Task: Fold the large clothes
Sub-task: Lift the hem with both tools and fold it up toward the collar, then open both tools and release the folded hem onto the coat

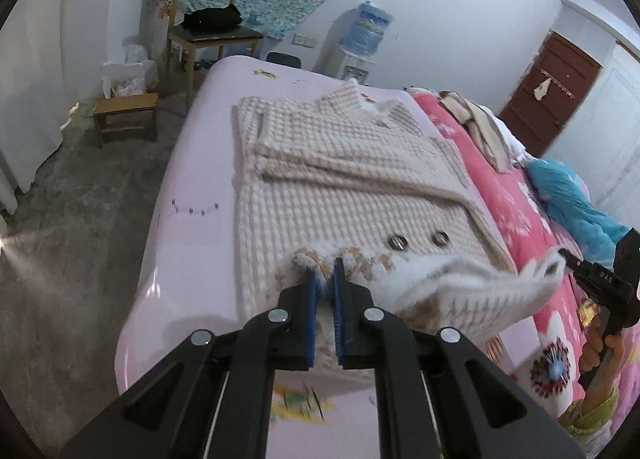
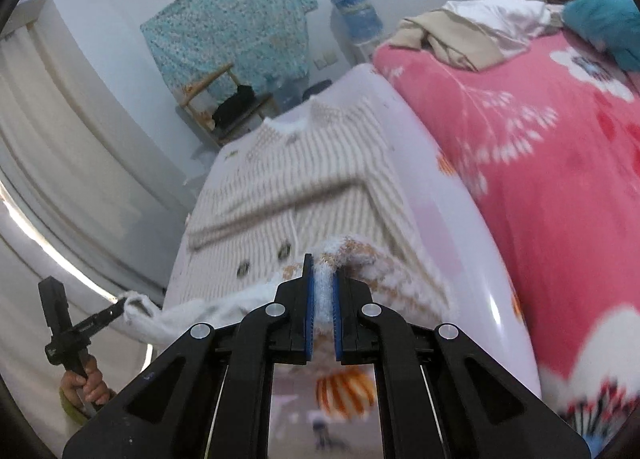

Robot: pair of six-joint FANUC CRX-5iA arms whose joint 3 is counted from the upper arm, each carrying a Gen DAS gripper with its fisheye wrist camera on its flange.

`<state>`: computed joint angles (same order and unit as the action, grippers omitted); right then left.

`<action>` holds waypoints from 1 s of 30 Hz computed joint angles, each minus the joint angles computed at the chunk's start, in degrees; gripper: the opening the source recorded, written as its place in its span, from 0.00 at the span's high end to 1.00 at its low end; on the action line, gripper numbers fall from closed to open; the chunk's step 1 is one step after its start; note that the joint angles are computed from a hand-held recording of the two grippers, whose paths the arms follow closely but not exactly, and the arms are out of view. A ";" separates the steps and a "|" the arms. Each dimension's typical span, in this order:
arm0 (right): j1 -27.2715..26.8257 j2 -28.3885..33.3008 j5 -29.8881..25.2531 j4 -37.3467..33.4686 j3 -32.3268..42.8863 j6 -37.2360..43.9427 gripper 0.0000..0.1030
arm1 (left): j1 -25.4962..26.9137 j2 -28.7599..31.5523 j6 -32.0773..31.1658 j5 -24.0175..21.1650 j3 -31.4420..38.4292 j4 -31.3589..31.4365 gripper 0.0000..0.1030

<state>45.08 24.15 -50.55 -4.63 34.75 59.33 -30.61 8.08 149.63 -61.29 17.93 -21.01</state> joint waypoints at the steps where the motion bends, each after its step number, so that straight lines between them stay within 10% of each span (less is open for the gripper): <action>1: -0.33 2.17 -0.97 -0.25 2.84 0.10 0.94 | 0.97 0.49 -0.89 0.08 0.18 0.69 0.93; 13: -4.25 29.14 -22.30 -6.08 41.04 -0.25 0.77 | 10.28 7.08 -8.78 0.73 0.43 12.35 0.88; 18: -2.52 20.36 -11.31 -1.27 25.59 2.25 0.32 | 10.47 5.57 -9.01 3.24 -1.32 13.08 0.78; 22: -0.72 15.17 -7.35 5.74 17.70 1.25 0.32 | 7.52 5.22 -4.76 -0.61 2.19 4.19 0.50; 30: 2.96 6.83 -2.30 4.96 6.35 7.73 0.35 | 3.57 3.23 -8.46 3.99 2.18 1.92 0.50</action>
